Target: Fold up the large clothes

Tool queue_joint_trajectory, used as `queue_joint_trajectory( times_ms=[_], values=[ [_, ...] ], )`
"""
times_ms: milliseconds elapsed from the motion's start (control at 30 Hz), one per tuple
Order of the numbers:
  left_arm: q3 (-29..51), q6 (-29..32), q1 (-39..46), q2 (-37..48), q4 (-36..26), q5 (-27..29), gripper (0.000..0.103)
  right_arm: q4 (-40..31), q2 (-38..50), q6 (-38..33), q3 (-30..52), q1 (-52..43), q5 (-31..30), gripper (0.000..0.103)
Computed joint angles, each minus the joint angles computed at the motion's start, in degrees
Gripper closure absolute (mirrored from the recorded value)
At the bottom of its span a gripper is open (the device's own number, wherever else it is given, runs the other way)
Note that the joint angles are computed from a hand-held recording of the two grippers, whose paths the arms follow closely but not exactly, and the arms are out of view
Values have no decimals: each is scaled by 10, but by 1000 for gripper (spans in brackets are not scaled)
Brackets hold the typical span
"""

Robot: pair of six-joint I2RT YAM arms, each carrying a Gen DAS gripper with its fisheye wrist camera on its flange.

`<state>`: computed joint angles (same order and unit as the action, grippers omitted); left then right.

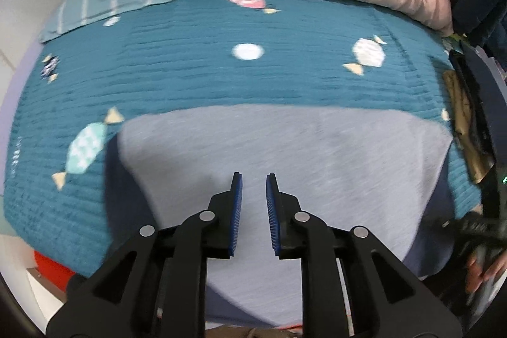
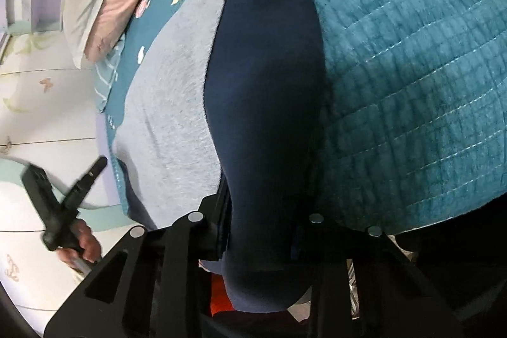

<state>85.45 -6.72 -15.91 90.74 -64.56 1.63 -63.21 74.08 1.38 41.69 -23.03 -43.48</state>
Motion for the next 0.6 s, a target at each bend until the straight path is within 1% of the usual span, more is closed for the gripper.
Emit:
queue_joint_trajectory(
  times_ms=[67, 133, 167, 200, 233, 267, 333, 400, 467, 533, 567, 600],
  values=[
    [41, -11, -15, 30, -10, 20, 87, -2, 7, -11, -9, -15, -10, 77],
    [98, -19, -32, 71, -31, 33, 96, 1, 5, -8, -10, -11, -11, 77],
    [124, -20, -40, 88, -38, 40, 102, -9, 6, -17, -6, -17, -9, 77],
    [154, -22, -48, 108, -41, 49, 102, -11, 7, -20, -5, -17, -7, 77],
    [172, -23, -54, 123, -39, 51, 103, 5, 5, 6, -5, 1, -9, 77],
    [192, -24, -58, 143, -42, 51, 103, 9, 7, 14, -4, 5, -12, 77],
    [253, -35, -56, 213, -79, 65, 103, 10, 11, 13, -5, 2, -18, 77],
    [297, -49, -45, 287, -106, 98, 103, 9, 16, 3, -8, -9, -22, 77],
    [334, -63, -37, 377, -143, 99, 103, 9, 18, -1, -9, -13, -25, 76],
    [343, -95, -18, 413, -138, 139, 102, 11, 19, 2, -9, -13, -23, 76],
    [368, -101, -15, 424, -159, 145, 103, 9, 19, 5, -7, -11, -20, 76],
    [393, -92, -19, 432, -183, 138, 103, 8, 18, 5, -5, -9, -16, 76]
  ],
)
